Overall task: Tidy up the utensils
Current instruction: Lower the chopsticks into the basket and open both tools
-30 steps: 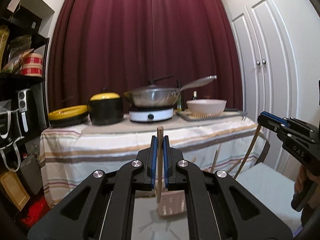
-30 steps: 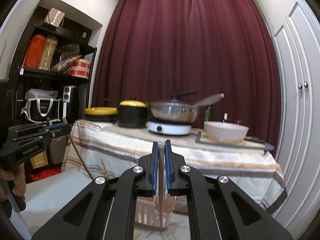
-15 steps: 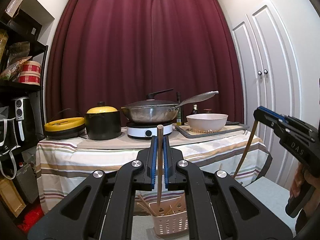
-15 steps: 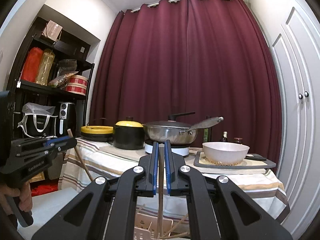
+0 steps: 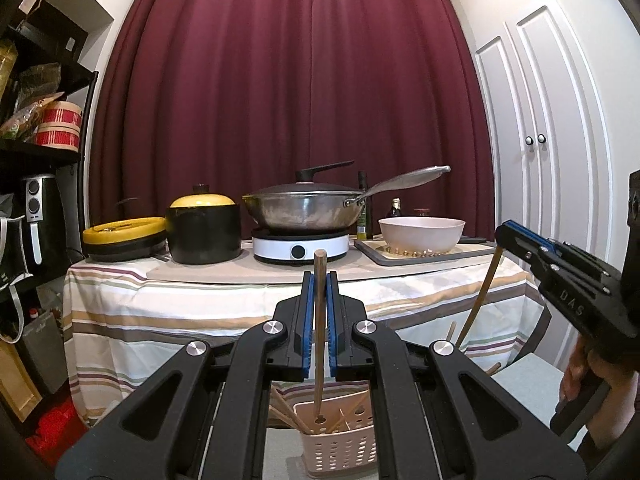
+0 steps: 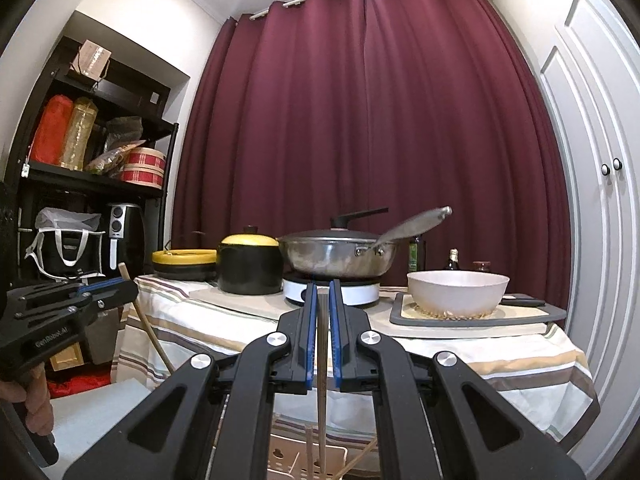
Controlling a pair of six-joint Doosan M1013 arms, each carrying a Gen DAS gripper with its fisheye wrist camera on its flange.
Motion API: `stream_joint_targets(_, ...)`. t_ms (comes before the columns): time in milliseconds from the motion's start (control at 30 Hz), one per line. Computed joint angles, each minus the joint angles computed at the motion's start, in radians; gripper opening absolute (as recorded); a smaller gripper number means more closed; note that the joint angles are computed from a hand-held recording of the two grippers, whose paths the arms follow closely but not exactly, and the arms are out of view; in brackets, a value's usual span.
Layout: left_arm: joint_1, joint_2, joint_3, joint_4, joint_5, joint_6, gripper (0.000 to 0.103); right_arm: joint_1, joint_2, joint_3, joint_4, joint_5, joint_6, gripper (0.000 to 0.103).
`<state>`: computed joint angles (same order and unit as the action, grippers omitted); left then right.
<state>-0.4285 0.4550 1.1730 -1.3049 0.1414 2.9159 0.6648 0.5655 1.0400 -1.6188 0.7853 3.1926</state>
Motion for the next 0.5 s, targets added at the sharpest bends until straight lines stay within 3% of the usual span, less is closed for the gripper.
stream_joint_targets(367, 0.002, 0.046, -0.046, 0.28, 0.033, -0.283, 0.006, -0.025, 0.021, 0.002, 0.048, -0.028, 0.019, 0.007)
stream_joint_targets(500, 0.003, 0.068, -0.071, 0.423, 0.08, -0.411, 0.006, -0.03, 0.028, 0.003, 0.075, -0.036, 0.013, 0.007)
